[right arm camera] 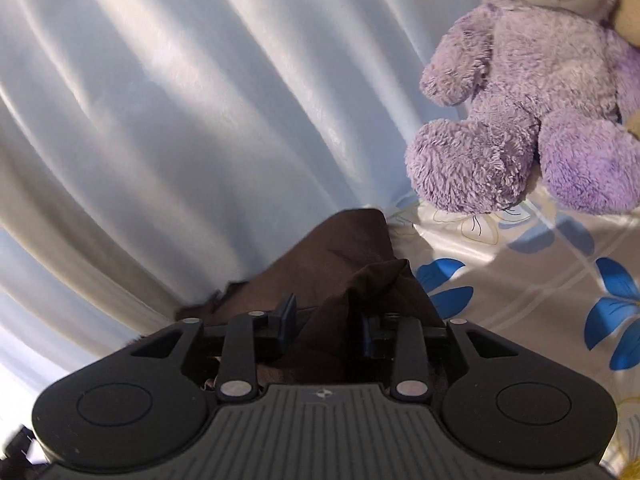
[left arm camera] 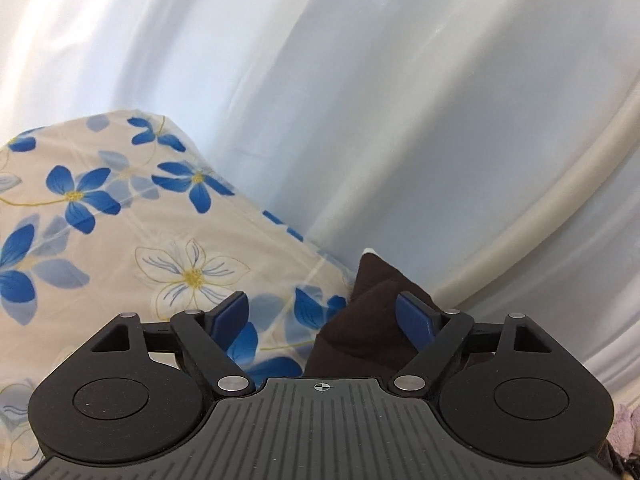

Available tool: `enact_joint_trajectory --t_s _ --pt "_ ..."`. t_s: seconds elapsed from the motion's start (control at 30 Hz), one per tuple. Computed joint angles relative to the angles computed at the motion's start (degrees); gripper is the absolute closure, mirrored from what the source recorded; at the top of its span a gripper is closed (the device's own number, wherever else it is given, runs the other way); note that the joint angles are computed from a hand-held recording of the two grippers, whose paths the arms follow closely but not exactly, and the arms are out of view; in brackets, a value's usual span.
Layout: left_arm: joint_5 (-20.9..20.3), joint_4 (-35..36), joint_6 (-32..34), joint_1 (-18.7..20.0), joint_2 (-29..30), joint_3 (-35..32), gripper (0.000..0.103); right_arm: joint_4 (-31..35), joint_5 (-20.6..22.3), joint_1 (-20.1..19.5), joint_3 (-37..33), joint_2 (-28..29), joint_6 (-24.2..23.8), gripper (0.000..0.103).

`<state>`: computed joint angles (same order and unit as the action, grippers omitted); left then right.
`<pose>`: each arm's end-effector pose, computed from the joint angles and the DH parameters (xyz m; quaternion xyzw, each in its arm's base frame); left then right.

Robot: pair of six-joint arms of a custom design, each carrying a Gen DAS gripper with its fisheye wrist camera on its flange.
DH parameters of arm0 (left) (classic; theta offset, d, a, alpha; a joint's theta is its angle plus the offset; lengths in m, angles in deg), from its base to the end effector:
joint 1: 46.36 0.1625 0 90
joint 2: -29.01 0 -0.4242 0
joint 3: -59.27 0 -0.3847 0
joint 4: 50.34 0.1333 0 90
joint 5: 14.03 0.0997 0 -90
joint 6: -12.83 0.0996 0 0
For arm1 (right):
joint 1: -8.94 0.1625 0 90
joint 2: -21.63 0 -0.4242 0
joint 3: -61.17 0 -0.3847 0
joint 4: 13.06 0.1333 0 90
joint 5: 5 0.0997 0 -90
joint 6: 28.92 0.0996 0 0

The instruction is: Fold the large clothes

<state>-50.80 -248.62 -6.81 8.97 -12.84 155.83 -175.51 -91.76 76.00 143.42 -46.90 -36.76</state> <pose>-0.1919 -0.6520 0.1763 -0.0958 0.8177 -0.5410 0.1720 -0.1315 -0.6672 0.4996 -0.1007 -0.8654 0.4791 0.1063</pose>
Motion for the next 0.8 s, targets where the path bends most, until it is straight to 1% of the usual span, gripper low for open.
enact_joint_trajectory --t_s 0.07,0.13,0.17,0.2,0.23,0.27,0.3,0.33,0.4,0.43,0.47,0.5,0.53,0.57,0.6,0.63,0.67,0.7,0.73,0.77,0.8 --pt "-1.18 2.67 -0.29 0.53 -0.06 -0.18 0.011 -0.21 2.60 -0.98 0.19 -0.38 1.88 0.065" --pt "-1.22 7.25 -1.66 1.02 0.58 -1.38 0.010 -1.17 5.30 -1.99 0.47 -0.53 5.61 0.057" --pt "-2.06 9.32 -1.98 1.39 0.92 -2.15 0.010 -2.67 7.13 -2.75 0.76 -0.52 8.88 0.040" --pt "-3.21 10.66 -1.81 1.73 1.30 -2.81 0.010 -5.08 8.77 -3.54 1.38 -0.60 12.18 0.030" --pt "-4.42 11.52 -1.19 1.99 1.78 -3.44 0.010 -6.83 9.73 -4.08 1.67 -0.60 14.15 0.030" --pt "-5.22 12.26 -0.24 2.19 2.32 -4.22 0.010 -7.31 9.78 -4.26 1.68 -0.61 14.18 0.030" --pt "-5.65 12.93 0.86 2.31 2.89 -5.08 0.010 -6.33 8.23 -3.86 1.19 -0.48 11.82 0.030" --pt "-5.81 13.84 1.70 2.41 3.44 -6.04 0.010 -4.58 5.15 -2.87 0.67 -0.36 7.38 0.030" --pt "-5.91 15.47 2.13 2.64 4.18 -7.44 0.011 -3.87 -2.45 -0.36 0.20 0.48 -3.79 0.030" --pt "-5.99 15.67 1.89 2.72 4.39 -7.76 0.015 -4.87 -5.64 0.78 0.17 1.15 -9.20 0.030" --pt "-6.20 15.57 1.80 2.76 4.52 -7.94 0.023 -6.81 -8.42 1.71 0.26 1.99 -13.95 0.030" --pt "-6.09 15.64 1.77 2.72 4.58 -8.09 0.030 -8.80 -10.33 2.36 0.22 2.90 -17.95 0.030" --pt "-5.38 15.81 1.85 2.53 4.81 -8.32 0.039 -10.15 -11.41 2.66 0.05 3.67 -21.18 0.030" --pt "-4.06 16.00 2.36 2.22 5.10 -8.61 0.044 -10.53 -12.45 2.96 -0.55 4.51 -23.43 0.030" --pt "-3.48 16.04 3.57 2.06 5.37 -8.92 0.047 -9.69 -13.18 3.21 -1.51 5.29 -25.11 0.030" --pt "-2.80 16.49 4.60 1.88 5.57 -9.20 0.053 -8.70 -13.79 3.40 -2.47 6.06 -26.43 0.030" --pt "-1.80 17.05 5.22 1.69 5.75 -9.48 0.062 -7.83 -14.33 3.48 -3.46 6.94 -27.66 0.031" --pt "-1.41 17.36 5.54 1.66 5.75 -9.66 0.066 -6.74 -15.23 3.74 -4.37 7.58 -28.60 0.035" --pt "-1.40 16.82 5.82 1.59 5.70 -9.50 0.072 -6.16 -16.27 4.00 -5.04 8.17 -29.02 0.040" --pt "-1.48 15.93 6.11 1.47 5.56 -9.17 0.079 -6.32 -17.38 4.24 -5.46 8.68 -28.97 0.059" --pt "-1.55 15.07 6.35 1.27 5.38 -8.81 0.082 -6.61 -18.84 4.54 -5.77 9.11 -28.53 0.079"
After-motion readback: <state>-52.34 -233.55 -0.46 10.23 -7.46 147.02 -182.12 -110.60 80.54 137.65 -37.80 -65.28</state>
